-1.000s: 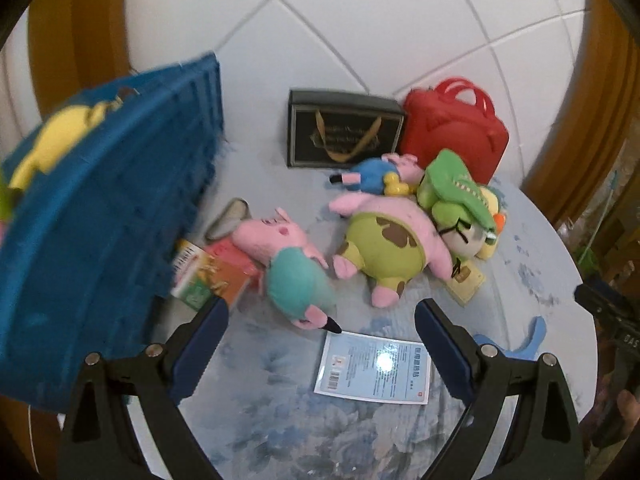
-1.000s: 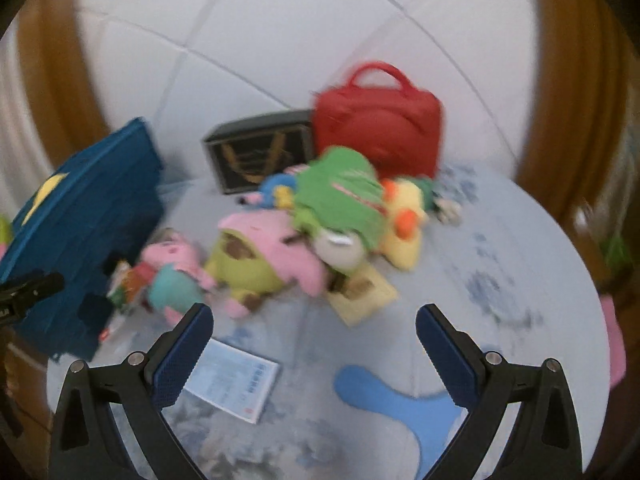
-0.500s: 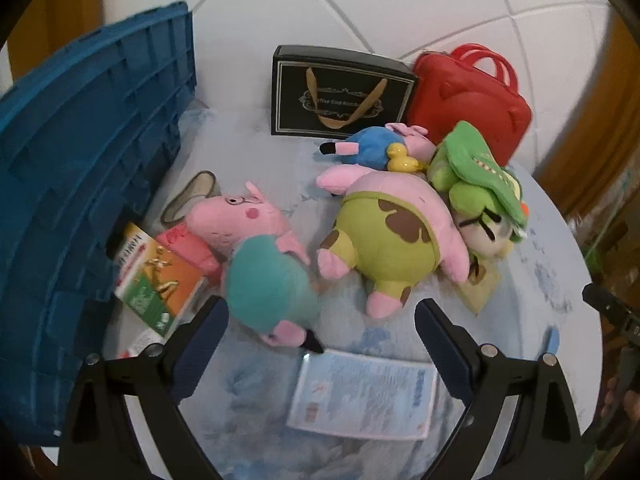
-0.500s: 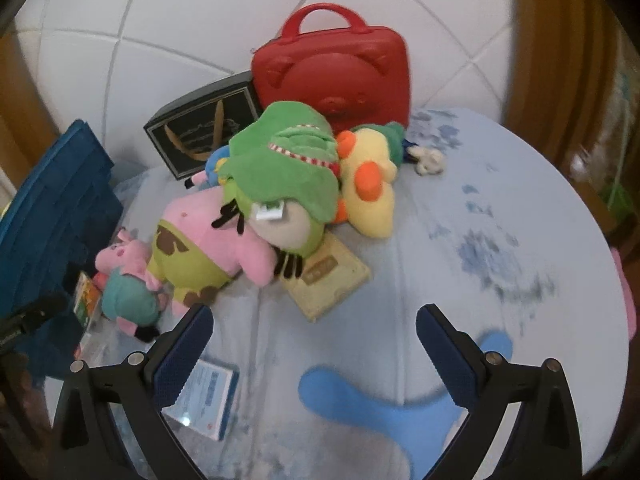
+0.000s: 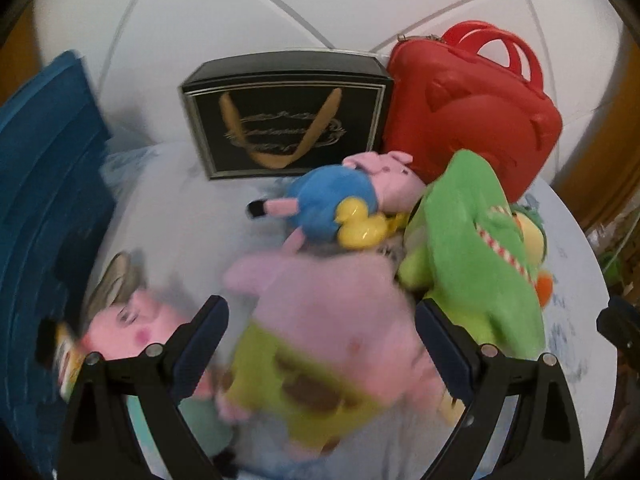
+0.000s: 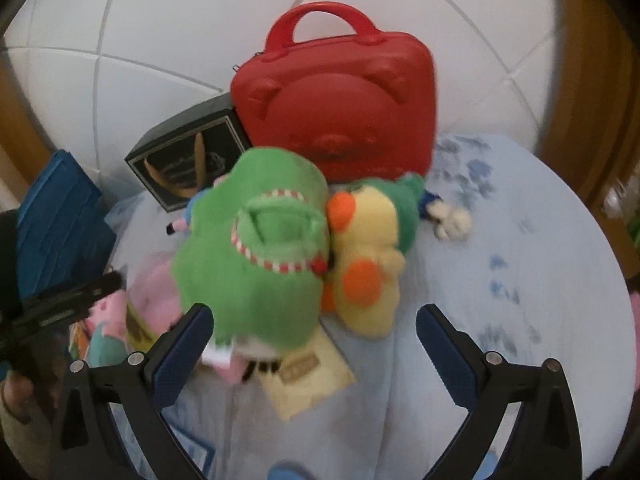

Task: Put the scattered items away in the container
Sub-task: 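Grasp the green dinosaur plush with the right tool while the left tool approaches it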

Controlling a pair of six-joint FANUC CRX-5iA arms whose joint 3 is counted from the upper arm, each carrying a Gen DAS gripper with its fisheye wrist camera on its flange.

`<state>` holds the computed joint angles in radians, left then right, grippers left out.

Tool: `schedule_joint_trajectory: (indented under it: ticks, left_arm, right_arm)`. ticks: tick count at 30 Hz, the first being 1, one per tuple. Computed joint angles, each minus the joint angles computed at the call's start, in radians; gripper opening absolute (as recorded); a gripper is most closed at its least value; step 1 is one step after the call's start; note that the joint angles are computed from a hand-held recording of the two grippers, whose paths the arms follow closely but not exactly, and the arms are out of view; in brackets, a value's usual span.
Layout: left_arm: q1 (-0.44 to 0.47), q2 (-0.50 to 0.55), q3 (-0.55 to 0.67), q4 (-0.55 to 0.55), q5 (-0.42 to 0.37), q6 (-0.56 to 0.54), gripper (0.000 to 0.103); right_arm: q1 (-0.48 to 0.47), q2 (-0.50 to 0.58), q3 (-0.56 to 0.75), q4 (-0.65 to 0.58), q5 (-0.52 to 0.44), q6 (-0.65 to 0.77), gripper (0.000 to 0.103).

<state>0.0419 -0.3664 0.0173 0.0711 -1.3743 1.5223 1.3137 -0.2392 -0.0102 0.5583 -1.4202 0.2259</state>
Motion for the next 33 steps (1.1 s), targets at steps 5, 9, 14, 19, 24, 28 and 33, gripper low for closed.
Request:
schedule_joint_trajectory:
  ticks: [5,9,14,19,24,28,33]
  left_arm:
    - [-0.089,0.112,0.066,-0.121,0.053,0.098,0.076]
    - [-0.024,0.186,0.016,0.120,0.055,-0.018,0.061]
    - [-0.087,0.164,-0.041,0.167,0.045,-0.108,0.027]
    - [-0.126,0.008,-0.120,0.161,0.007,-0.174,0.026]
    - [-0.107,-0.148,-0.214,0.230,-0.092,-0.256,0.026]
    - [-0.105,-0.216,-0.275,0.300,-0.162,-0.284,0.027]
    - [-0.229,-0.249,-0.290,0.215,-0.187,-0.216,0.028]
  right_arm:
    - [-0.135,0.075,0.061,-0.064,0.095,0.153,0.078]
    - [-0.217,0.144,0.098,-0.137,0.130,0.228,0.077]
    - [-0.253,0.155,0.072,-0.300,0.167,0.296,0.076]
    - [-0.164,0.026,-0.023,-0.331,0.190,0.252,0.073]
    - [0.059,-0.096,-0.139,-0.291,0.142,0.052,0.073]
    - [0.244,-0.177,-0.242,-0.248,0.094,-0.195,0.073]
    - [0.553,-0.269,-0.323,-0.133,-0.128,-0.623,0.077]
